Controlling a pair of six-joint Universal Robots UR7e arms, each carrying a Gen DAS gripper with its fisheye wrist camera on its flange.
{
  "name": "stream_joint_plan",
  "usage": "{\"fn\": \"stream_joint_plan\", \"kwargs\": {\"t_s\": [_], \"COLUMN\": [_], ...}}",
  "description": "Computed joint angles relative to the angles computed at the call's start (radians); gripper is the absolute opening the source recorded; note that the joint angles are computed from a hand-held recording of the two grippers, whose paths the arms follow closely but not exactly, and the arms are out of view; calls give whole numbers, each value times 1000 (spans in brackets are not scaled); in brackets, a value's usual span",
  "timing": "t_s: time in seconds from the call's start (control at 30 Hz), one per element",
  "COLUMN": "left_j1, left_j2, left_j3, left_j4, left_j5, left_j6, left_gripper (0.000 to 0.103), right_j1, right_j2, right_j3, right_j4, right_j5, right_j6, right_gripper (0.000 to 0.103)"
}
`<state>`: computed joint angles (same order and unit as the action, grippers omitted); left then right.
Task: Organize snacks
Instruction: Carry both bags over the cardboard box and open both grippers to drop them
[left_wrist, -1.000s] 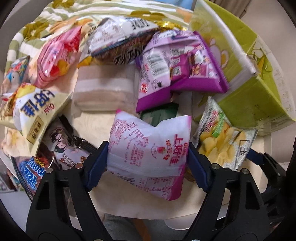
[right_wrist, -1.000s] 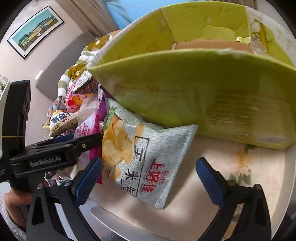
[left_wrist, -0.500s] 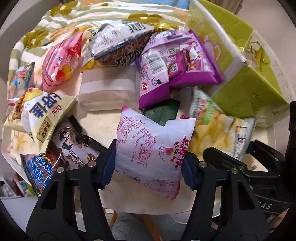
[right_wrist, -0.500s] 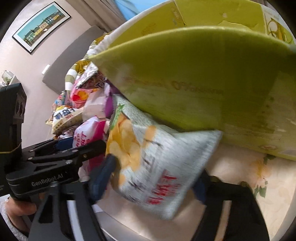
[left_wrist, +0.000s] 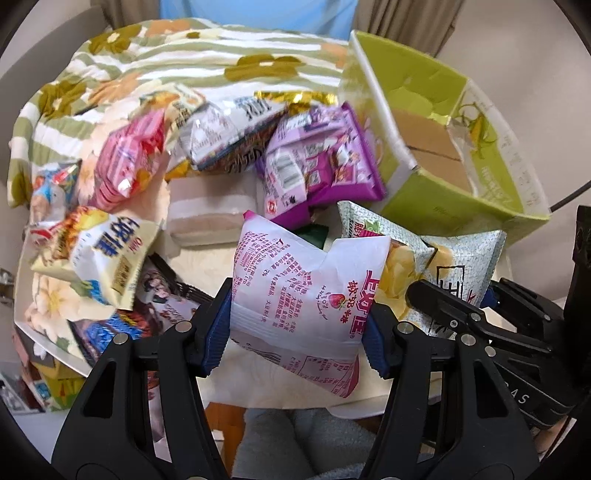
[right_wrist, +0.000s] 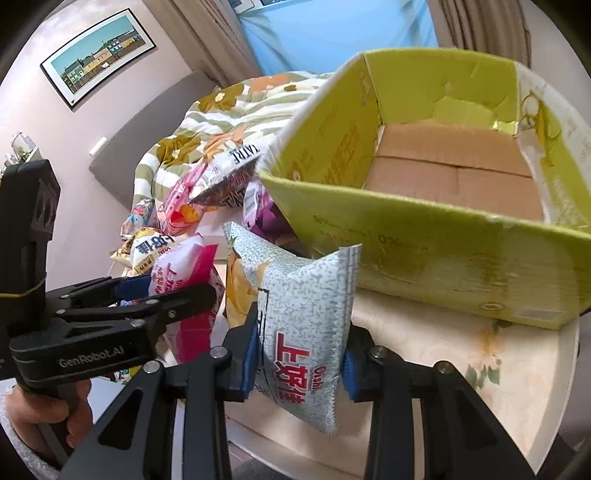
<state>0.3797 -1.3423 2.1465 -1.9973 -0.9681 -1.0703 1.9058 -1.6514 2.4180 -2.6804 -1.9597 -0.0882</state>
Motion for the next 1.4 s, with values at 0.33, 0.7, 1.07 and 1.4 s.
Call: {"fn": "stream_joint_plan", "kwargs": {"t_s": [0.33,0.7,1.07,1.4], "left_j1": [-42,16,123,201], "left_j2": [-70,35,380,650], "left_j3": [-94,-250,-523,-762], "left_j4": [46,-148,-221,-173], "left_j5": [63,100,60,43], "left_j6": [98,382,491,528], "left_gripper": [57,57,57,60], "right_j1": [152,228,60,-77], "right_j2": [-42,18,26,35], "right_j3": [-62,-224,-348,-433], "right_j4": [68,45,25,94], "right_j5": [-103,-253,-251,-216], "right_j6": [121,181,62,-12], "right_gripper": [33,33,33,33]}}
